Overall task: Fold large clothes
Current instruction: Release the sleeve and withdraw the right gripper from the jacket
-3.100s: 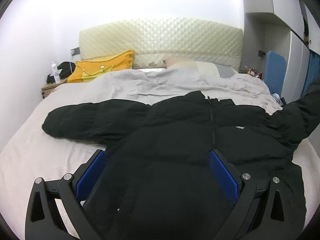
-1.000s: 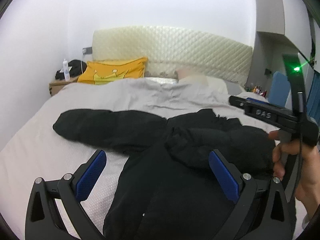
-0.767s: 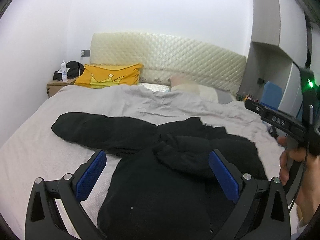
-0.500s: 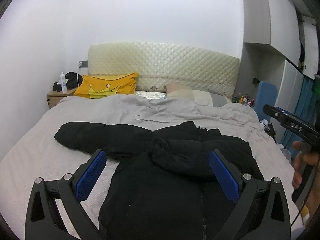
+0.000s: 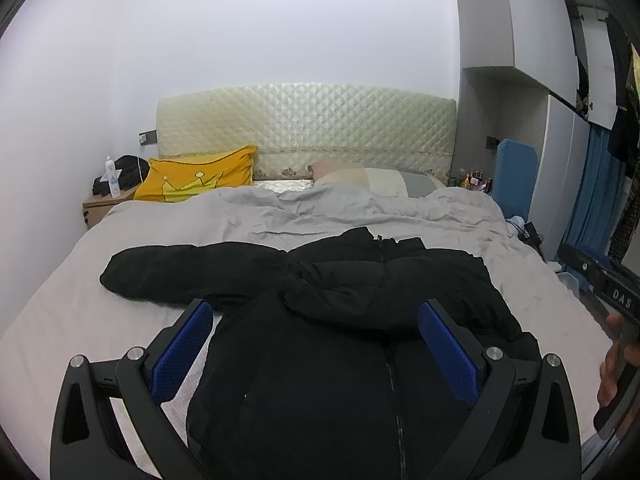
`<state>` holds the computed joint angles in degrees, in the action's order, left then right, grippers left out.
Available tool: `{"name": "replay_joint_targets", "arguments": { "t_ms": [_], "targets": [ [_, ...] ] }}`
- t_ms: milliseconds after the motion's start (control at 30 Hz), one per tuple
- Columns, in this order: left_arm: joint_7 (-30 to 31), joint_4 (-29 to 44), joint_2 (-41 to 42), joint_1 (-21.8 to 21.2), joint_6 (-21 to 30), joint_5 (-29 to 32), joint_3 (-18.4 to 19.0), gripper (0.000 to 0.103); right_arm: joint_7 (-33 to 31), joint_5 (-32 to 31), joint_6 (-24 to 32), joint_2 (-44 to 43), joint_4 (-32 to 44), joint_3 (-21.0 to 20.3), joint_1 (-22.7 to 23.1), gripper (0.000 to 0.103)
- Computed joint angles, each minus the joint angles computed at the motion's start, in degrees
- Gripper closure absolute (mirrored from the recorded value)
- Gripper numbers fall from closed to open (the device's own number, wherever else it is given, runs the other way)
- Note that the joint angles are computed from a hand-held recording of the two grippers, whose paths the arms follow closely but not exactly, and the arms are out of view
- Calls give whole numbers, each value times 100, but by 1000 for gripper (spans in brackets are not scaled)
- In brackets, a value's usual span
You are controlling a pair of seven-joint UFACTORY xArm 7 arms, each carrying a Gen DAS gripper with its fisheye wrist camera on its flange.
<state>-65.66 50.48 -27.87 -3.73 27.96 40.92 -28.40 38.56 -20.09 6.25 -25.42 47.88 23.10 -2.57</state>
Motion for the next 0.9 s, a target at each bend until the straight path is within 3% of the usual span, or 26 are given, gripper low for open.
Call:
{"name": "replay_joint_targets", "arguments": {
  "t_ms": [600,900],
  "targets": [
    [-659,-277,485,33,-610,437,38,0,311,105,-10,-939,-1253,353,-262,42],
    [-855,-363,375,-7,-640,704,85,0,245,139,-117,-1118,-1410,419,-277,40]
  ]
}}
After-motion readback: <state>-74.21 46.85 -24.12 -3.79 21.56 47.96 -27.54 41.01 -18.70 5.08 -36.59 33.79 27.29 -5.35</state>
